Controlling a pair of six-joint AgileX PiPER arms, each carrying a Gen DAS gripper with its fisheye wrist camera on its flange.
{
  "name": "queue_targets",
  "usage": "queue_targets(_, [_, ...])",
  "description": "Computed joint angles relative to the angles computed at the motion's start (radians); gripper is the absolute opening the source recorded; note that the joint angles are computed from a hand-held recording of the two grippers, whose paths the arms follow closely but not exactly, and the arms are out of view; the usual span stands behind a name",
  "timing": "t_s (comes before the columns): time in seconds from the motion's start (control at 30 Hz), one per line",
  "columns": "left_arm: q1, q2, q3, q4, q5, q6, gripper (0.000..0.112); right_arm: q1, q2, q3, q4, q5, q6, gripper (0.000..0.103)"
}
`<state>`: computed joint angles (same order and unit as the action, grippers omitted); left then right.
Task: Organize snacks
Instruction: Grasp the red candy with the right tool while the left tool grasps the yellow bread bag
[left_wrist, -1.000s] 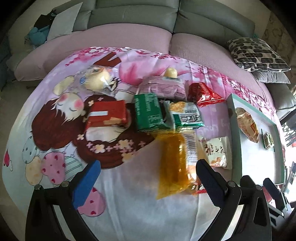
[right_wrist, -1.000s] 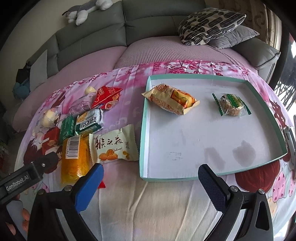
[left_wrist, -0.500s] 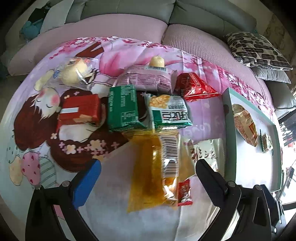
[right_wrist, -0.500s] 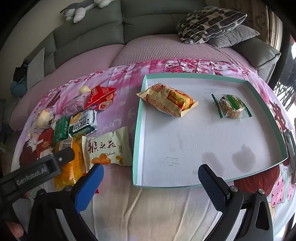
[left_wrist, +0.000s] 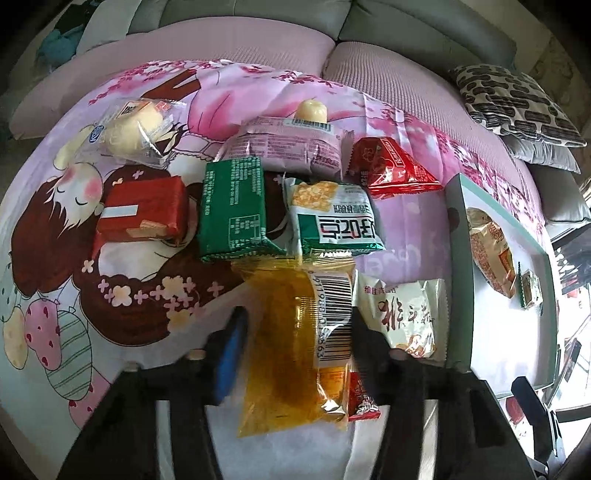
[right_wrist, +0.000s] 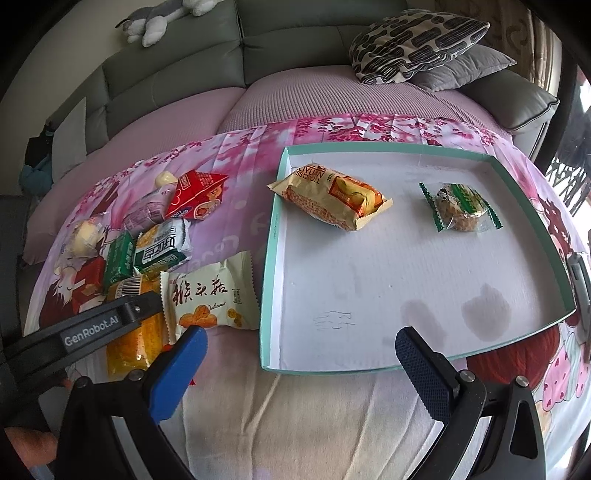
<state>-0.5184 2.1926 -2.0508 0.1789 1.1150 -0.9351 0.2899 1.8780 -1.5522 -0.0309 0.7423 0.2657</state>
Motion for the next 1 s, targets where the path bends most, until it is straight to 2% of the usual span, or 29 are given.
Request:
queue_targets(0.37, [0.024, -0.078, 0.118, -0.018, -0.032, -0.003, 0.05, 0.019, -0.017, 0.012, 0.019, -0.03, -0.053, 0.103])
queue_targets(0.6, [0.037, -0.147, 0.235, -0.016, -0.069, -0.033, 0.05, 0.05, -0.028, 0.019, 0.057, -0.057, -0.128, 0.095])
queue_targets(0.8, [0.06, -0.187, 0.318, -0.027, -0.104, -0.058, 0.05, 0.084, -0.032, 0.026, 0.074, -0.073, -0.182, 0.092])
queue_targets(1.0, [0.076, -0.209, 0.372, -0.04, -0.133, -0.062, 0.05, 0.109, -0.01, 0.009, 0.112, -0.05, -0.245, 0.083])
